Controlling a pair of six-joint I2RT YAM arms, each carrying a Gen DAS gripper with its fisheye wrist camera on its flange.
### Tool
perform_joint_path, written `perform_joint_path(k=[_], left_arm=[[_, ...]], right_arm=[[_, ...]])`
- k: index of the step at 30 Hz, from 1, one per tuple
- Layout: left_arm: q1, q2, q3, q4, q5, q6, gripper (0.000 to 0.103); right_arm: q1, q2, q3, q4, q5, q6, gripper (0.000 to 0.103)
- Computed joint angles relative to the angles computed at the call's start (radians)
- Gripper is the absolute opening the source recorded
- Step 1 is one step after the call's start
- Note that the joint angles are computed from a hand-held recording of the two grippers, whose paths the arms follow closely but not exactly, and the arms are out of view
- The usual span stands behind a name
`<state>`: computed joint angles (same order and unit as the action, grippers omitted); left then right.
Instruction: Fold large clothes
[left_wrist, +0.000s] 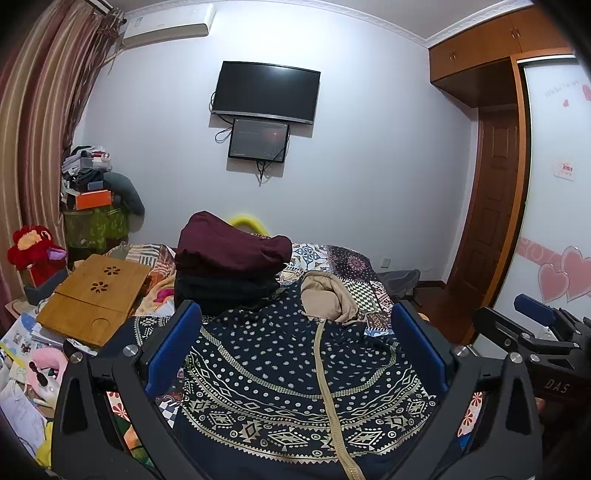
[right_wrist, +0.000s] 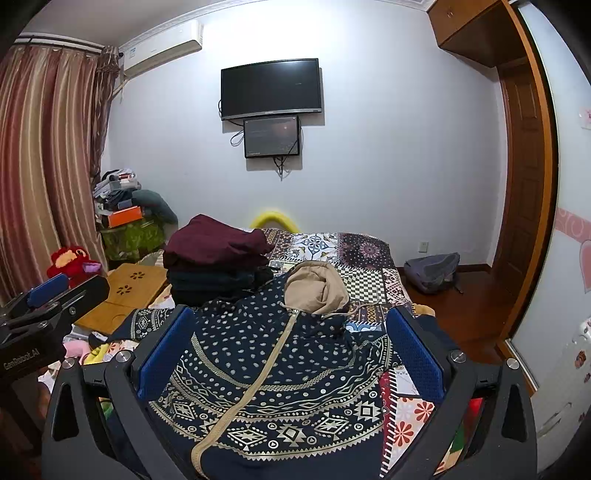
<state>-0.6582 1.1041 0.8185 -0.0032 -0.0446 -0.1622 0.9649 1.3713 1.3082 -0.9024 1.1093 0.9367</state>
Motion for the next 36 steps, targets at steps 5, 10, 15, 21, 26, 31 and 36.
perform_joint_path(k=[5,10,15,21,26,31,36], left_arm=[[0.002,-0.001,-0.002,0.001,0.002,0.0,0.103],[0.002,-0.002,-0.003,0.002,0.002,0.0,0.103],[0.002,-0.003,-0.004,0.002,0.003,0.001,0.103],[0.007,0.004,-0.007,0.007,0.007,0.003,0.103],[0.031,0.039,0.011,0.007,0.037,0.005,0.103],[0.074,0.09,0.045,0.022,0.055,0.013,0.103],[0.139,0.182,0.111,0.049,0.07,0.018,0.103]], right_arm=[[-0.001,0.0,0.001,-0.002,-0.002,0.002,0.103],[-0.003,0.0,0.001,0.0,-0.003,-0.001,0.103],[-0.004,0.0,0.0,0.002,-0.005,-0.001,0.103],[-0.018,-0.004,-0.013,0.024,-0.021,-0.016,0.103],[-0.056,-0.01,-0.037,0.084,-0.061,-0.07,0.103],[-0.107,0.008,-0.024,0.153,-0.094,-0.167,0.103],[-0.172,0.026,-0.02,0.25,-0.13,-0.281,0.103]])
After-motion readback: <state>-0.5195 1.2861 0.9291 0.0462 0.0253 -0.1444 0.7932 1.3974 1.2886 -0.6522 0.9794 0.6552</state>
